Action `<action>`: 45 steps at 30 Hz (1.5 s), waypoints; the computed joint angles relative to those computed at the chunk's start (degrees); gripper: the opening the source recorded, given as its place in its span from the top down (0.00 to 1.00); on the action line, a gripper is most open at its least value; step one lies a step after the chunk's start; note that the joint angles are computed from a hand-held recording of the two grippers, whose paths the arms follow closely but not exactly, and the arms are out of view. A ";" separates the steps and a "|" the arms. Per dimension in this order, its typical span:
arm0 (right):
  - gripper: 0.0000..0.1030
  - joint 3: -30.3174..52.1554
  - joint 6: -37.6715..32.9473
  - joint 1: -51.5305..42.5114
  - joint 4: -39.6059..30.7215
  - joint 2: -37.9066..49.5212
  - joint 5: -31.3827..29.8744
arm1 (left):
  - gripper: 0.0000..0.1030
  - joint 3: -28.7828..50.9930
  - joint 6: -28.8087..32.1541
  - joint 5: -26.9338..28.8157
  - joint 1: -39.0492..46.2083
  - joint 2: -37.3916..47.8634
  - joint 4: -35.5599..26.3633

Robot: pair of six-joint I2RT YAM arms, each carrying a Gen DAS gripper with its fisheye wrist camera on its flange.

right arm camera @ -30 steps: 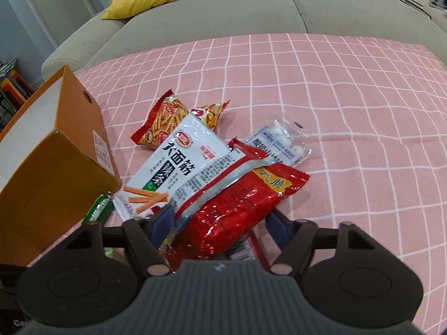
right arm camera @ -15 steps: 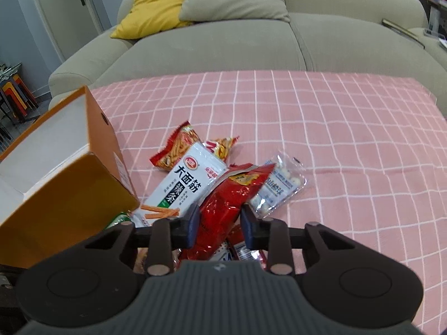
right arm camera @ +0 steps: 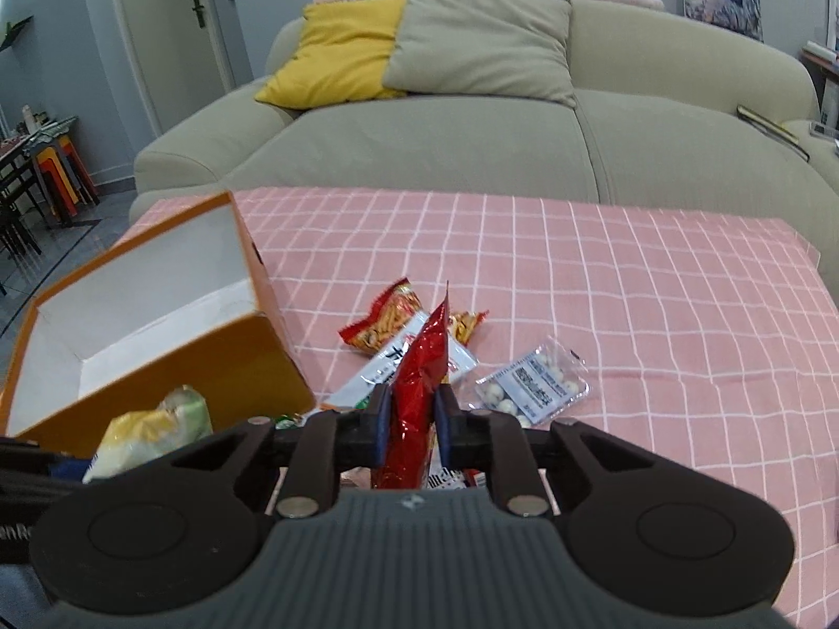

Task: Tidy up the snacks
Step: 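Carry both bags over the orange box and release them inside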

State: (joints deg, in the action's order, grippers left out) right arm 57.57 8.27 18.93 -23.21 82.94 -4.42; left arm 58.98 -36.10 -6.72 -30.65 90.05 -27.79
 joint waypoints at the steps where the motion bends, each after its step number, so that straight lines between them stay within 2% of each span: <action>1: 0.86 -0.21 -0.11 0.16 -0.35 -1.03 -0.07 | 0.61 -0.40 0.06 -0.50 -0.14 -1.06 0.09; 13: 0.86 1.86 -0.51 3.77 -3.98 -9.55 -2.12 | 0.61 -3.59 2.11 -4.68 1.20 -10.83 0.01; 22: 0.87 9.85 -0.69 11.17 -3.21 -6.86 -2.61 | 0.61 -3.63 6.67 -9.03 7.39 -16.90 -3.20; 30: 0.87 21.53 -1.28 17.47 -2.35 4.32 -4.25 | 0.61 -0.86 13.06 -9.78 14.90 -14.48 -6.75; 35: 0.87 30.62 -1.73 19.22 -3.87 14.38 -6.60 | 0.61 1.36 17.95 -9.90 17.84 -8.40 -7.96; 42: 0.87 40.73 -2.26 21.35 -8.15 25.90 -6.88 | 0.61 1.65 23.30 -8.12 21.12 -0.52 -7.00; 45: 0.87 44.62 -1.88 20.92 -10.49 30.63 -9.02 | 0.61 1.74 25.86 -6.66 22.25 1.94 -6.79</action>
State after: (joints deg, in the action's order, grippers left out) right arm 102.19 6.39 39.85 -33.69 113.57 -13.44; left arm 60.72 -10.24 -13.38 -8.39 91.98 -34.58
